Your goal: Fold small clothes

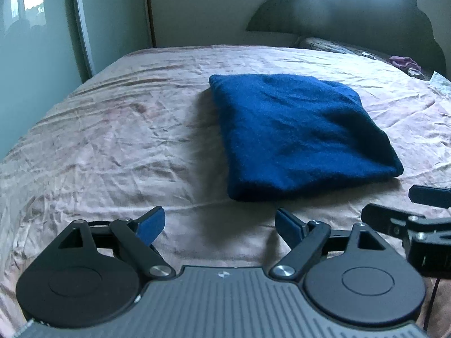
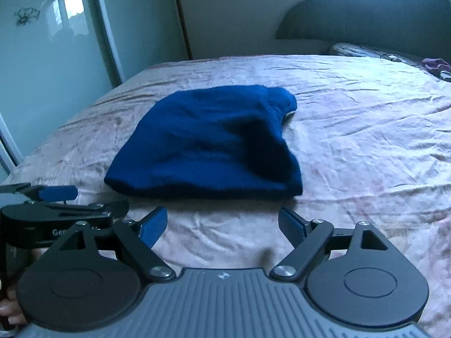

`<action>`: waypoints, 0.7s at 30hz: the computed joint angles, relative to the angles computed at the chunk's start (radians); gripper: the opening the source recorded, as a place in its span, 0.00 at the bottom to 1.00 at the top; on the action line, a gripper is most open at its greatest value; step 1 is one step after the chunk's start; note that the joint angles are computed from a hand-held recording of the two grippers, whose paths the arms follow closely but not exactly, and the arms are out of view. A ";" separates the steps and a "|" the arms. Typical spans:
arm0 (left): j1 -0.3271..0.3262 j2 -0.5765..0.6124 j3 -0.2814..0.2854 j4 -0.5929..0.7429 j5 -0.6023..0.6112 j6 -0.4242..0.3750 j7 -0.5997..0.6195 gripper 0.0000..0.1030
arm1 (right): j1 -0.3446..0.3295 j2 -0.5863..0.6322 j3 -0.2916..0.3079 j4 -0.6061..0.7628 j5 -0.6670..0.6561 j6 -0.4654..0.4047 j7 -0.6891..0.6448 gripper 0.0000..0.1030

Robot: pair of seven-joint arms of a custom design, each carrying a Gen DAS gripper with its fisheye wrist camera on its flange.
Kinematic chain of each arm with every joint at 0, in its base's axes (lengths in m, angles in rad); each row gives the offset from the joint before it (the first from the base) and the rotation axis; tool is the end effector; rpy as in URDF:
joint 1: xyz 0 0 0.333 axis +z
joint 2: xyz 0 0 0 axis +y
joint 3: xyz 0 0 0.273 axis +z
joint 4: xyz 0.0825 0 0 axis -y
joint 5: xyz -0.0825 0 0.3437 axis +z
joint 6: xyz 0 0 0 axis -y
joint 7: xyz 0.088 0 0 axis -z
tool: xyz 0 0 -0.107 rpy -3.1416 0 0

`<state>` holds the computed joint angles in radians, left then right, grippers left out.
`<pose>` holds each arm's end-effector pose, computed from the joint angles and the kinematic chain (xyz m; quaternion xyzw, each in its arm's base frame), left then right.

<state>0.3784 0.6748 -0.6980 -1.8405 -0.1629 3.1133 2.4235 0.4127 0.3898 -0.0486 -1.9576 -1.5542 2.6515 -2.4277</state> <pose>0.6311 -0.1275 0.3018 -0.3726 0.8388 -0.3447 0.1970 0.5320 0.2331 0.2770 -0.4333 0.7872 -0.3127 0.3079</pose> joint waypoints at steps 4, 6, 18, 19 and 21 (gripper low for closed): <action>-0.016 -0.011 0.025 0.008 -0.013 -0.032 -0.014 0.85 | 0.010 0.014 0.006 0.013 0.046 -0.022 -0.036 0.88; -0.023 -0.015 0.036 0.009 -0.024 -0.037 -0.013 0.85 | 0.021 0.021 0.005 0.020 0.080 -0.047 -0.056 0.95; -0.030 -0.026 0.047 0.005 -0.061 -0.037 0.015 0.92 | 0.050 0.020 -0.021 0.016 0.124 -0.045 -0.033 0.98; -0.030 -0.027 0.047 0.004 -0.063 -0.038 0.019 0.92 | 0.049 0.018 -0.021 0.015 0.123 -0.042 -0.025 0.98; -0.029 -0.029 0.048 0.005 -0.068 -0.043 0.024 0.92 | 0.047 0.017 -0.021 0.013 0.117 -0.037 -0.010 0.98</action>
<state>0.3489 0.6462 -0.6504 -1.8360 -0.2309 3.0699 2.4477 0.4599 0.4064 -0.0694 -1.9449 -1.4368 2.6145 -2.4374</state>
